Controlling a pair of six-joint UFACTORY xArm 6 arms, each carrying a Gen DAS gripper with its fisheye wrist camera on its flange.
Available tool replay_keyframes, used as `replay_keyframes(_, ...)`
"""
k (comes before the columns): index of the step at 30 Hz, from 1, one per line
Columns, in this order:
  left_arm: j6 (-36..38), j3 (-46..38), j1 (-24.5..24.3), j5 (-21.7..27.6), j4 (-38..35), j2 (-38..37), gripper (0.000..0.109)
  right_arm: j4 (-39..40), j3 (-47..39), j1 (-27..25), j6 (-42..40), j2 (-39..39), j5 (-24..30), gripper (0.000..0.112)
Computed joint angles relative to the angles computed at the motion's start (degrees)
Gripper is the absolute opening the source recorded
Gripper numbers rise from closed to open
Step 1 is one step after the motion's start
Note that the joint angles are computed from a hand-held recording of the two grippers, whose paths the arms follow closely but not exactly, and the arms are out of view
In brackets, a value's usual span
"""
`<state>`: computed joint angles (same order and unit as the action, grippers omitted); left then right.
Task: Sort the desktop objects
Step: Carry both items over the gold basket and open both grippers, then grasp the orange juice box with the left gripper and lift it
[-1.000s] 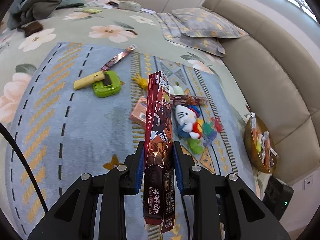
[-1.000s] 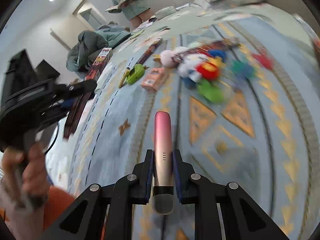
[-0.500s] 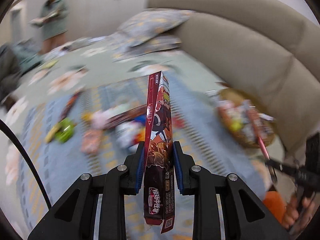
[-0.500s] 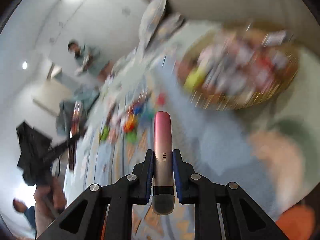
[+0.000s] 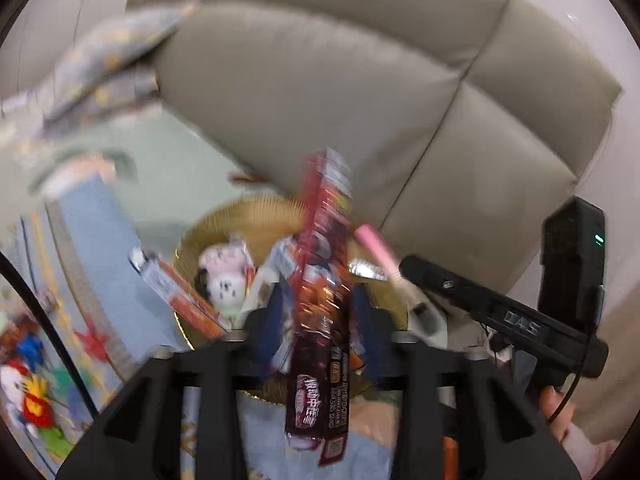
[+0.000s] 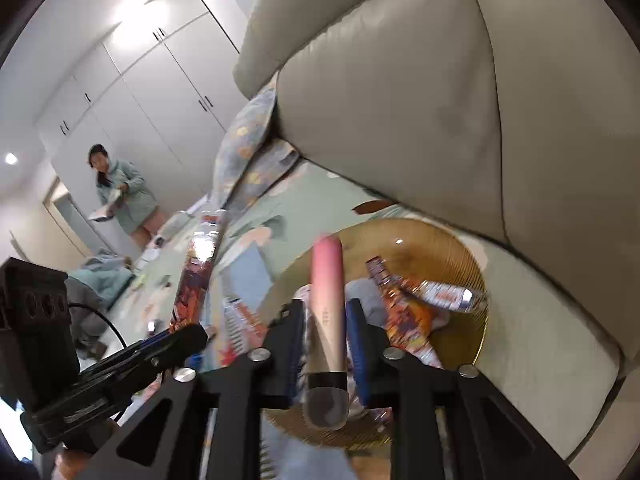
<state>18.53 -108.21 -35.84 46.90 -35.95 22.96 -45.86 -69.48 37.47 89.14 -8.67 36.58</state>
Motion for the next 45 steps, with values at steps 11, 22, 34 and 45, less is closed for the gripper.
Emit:
replay_keyframes(11, 1.01, 16.84, 8.6, 3.3, -1.26, -13.95, 0.038, 2.11, 9.85, 1.68, 4.82, -6.52, -10.73, 0.051)
replay_keyframes(22, -2.59, 36.29, 26.54, -6.38, 18.82, -30.13, 0.04, 19.52, -14.69, 13.85, -18.03, 20.24, -8.19, 0.067)
replay_keyframes(34, -4.89, 27.22, 29.46, -5.09, 24.69, -14.5, 0.04, 6.79, -21.94, 15.54, -10.26, 33.19, 2.04, 0.068)
replay_keyframes(45, -6.17, 22.83, 27.95, -4.73, 29.79, -6.17, 0.04, 8.36, -32.37, 18.09, -22.13, 40.25, 10.6, 0.103)
